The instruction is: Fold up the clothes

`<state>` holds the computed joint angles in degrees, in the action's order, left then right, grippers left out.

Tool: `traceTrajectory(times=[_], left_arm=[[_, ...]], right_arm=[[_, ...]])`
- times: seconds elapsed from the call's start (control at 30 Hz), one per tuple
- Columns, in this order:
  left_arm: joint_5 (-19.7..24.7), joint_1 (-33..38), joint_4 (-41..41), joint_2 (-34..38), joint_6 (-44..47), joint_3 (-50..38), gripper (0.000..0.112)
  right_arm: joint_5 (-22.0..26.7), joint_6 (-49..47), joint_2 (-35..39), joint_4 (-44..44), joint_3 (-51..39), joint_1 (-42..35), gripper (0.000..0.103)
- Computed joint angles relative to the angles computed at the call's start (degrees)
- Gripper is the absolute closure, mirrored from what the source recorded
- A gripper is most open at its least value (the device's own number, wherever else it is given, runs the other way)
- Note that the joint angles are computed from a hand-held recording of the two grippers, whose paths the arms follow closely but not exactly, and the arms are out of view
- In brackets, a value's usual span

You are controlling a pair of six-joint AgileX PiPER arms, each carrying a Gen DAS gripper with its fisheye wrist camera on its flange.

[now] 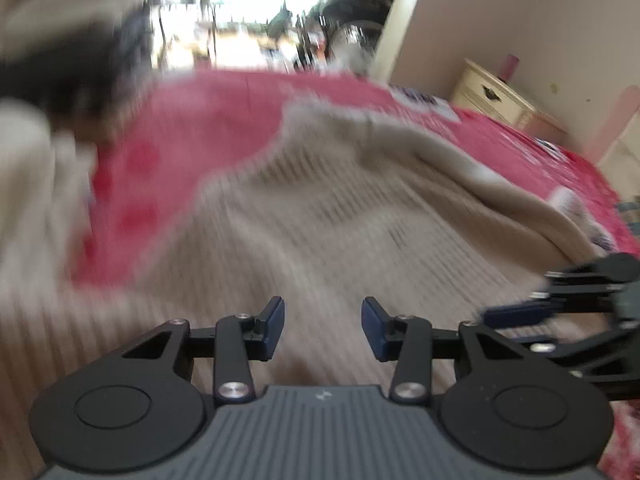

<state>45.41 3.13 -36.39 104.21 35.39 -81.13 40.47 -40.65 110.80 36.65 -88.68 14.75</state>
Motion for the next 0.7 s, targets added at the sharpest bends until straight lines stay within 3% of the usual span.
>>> traceTrajectory(times=[0.07,0.17,0.3,0.43,0.53,0.6,0.67,0.7], left_arm=[[5.4,3.4,-4.9,-1.8,2.4,3.8,0.067],[12.6,8.6,-12.4,-0.6,5.0,7.3,0.060],[13.3,12.0,-16.8,5.0,-2.5,7.3,0.059],[10.0,13.6,-25.7,8.4,-4.8,8.1,0.058],[4.3,12.0,-28.6,9.2,-5.6,8.9,0.060],[-0.1,10.6,-30.0,9.3,-6.4,9.8,0.071],[-3.6,9.7,-30.4,8.1,-6.9,10.8,0.091],[-5.0,9.4,-30.5,7.1,-6.8,11.2,0.093]], right_arm=[[0.8,1.6,-0.7,-1.4,1.8,1.2,0.079],[3.9,3.6,-3.8,3.1,5.7,-1.5,0.078],[8.2,4.7,-12.6,8.9,16.2,-5.6,0.078],[6.7,6.0,-23.9,9.3,29.8,-4.9,0.078],[3.4,8.6,-31.0,10.4,38.2,-2.9,0.078],[1.2,9.3,-33.4,12.9,42.1,-2.0,0.078],[-0.5,9.4,-34.6,14.3,44.5,-0.9,0.078],[-0.6,9.3,-34.5,14.4,44.8,-0.5,0.078]])
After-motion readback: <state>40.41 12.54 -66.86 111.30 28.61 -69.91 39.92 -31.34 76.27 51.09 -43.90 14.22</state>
